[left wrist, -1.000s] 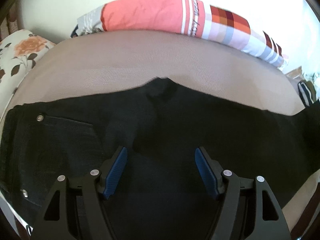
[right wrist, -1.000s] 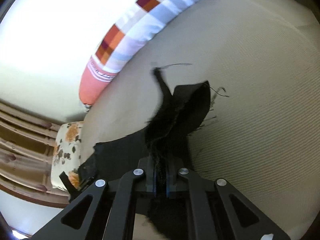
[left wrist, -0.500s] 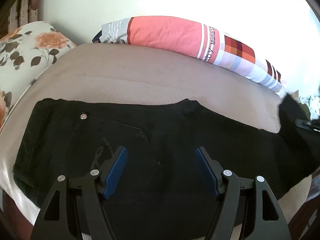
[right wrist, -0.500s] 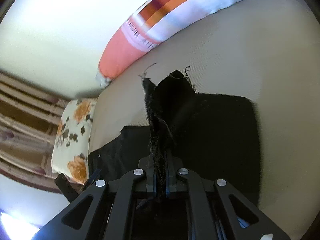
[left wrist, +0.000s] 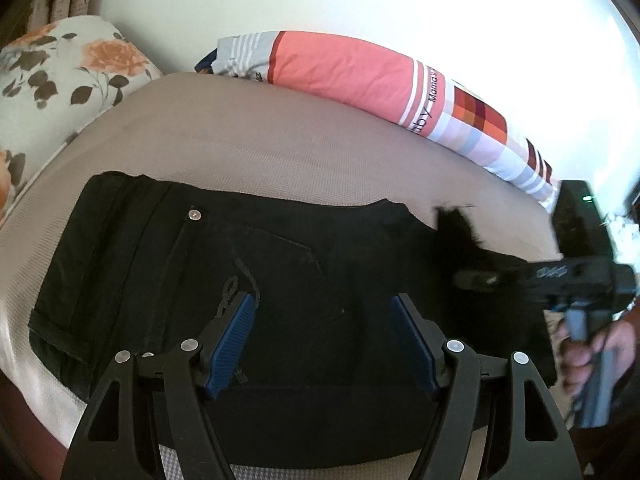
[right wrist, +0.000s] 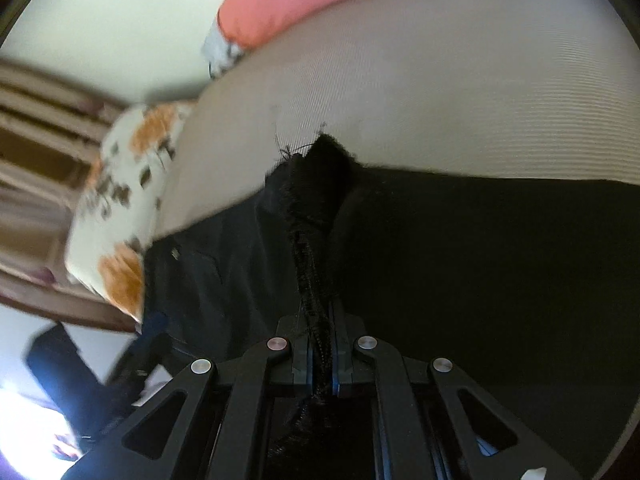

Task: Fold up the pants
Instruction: 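Carry the held hem over toward the waistband with the right gripper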

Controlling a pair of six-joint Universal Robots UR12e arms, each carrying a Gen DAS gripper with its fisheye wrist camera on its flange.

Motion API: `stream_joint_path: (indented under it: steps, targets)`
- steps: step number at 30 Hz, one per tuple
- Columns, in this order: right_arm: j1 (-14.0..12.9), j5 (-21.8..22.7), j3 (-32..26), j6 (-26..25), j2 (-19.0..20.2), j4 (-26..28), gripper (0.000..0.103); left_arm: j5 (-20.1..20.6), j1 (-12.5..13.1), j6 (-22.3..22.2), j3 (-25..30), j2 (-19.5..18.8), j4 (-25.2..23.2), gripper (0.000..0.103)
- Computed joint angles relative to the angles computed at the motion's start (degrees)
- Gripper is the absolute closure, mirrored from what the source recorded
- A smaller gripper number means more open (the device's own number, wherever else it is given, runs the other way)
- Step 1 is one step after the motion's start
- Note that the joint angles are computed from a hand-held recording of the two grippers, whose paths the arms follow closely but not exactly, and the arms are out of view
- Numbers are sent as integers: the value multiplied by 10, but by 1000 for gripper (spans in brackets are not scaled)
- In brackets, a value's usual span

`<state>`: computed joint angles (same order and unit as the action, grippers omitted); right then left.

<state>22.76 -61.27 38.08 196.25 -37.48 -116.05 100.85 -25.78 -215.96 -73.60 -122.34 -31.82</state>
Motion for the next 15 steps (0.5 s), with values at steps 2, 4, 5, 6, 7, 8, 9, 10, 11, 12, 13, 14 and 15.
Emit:
stream_joint_path:
  steps: [2, 4, 5, 6, 7, 8, 9, 10, 11, 12, 13, 14, 15]
  targets:
    - [3, 4, -10, -13, 7, 9, 87, -15, 1, 5, -1, 0, 7, 32]
    - [-1, 40, -2, 5, 6, -7, 74, -29, 2, 8, -1, -1, 9, 32]
    - [-3, 56, 4, 11, 4, -18, 68, -39, 3, 10, 1, -2, 9, 32]
    - [-3, 59, 17, 18, -3, -36, 68, -55, 4, 11, 2, -3, 12, 32]
    - [-3, 52, 23, 22, -7, -45, 68, -67, 5, 12, 2, -4, 14, 32]
    - [-3, 46, 34, 25, -14, -59, 68, -80, 6, 13, 4, -5, 14, 32]
    - [-6, 46, 57, 31, -27, -84, 68, -93, 7, 13, 7, -7, 13, 32]
    - [-8, 43, 70, 37, -34, -96, 67, -105, 7, 14, 11, -9, 12, 32]
    - [-9, 36, 82, 44, -42, -103, 64, -120, 8, 14, 15, -13, 8, 32]
    - [-11, 27, 103, 54, -54, -118, 63, -134, 11, 12, 19, -15, 4, 32]
    - [-14, 24, 119, 61, -63, -132, 63, -153, 13, 9, 22, -18, 0, 32]
    - [-17, 23, 138, 67, -73, -146, 63, -176, 17, 4, 26, -21, -6, 32]
    - [-19, 17, 160, 74, -86, -160, 63, -207, 21, -2, 32, -25, -13, 32]
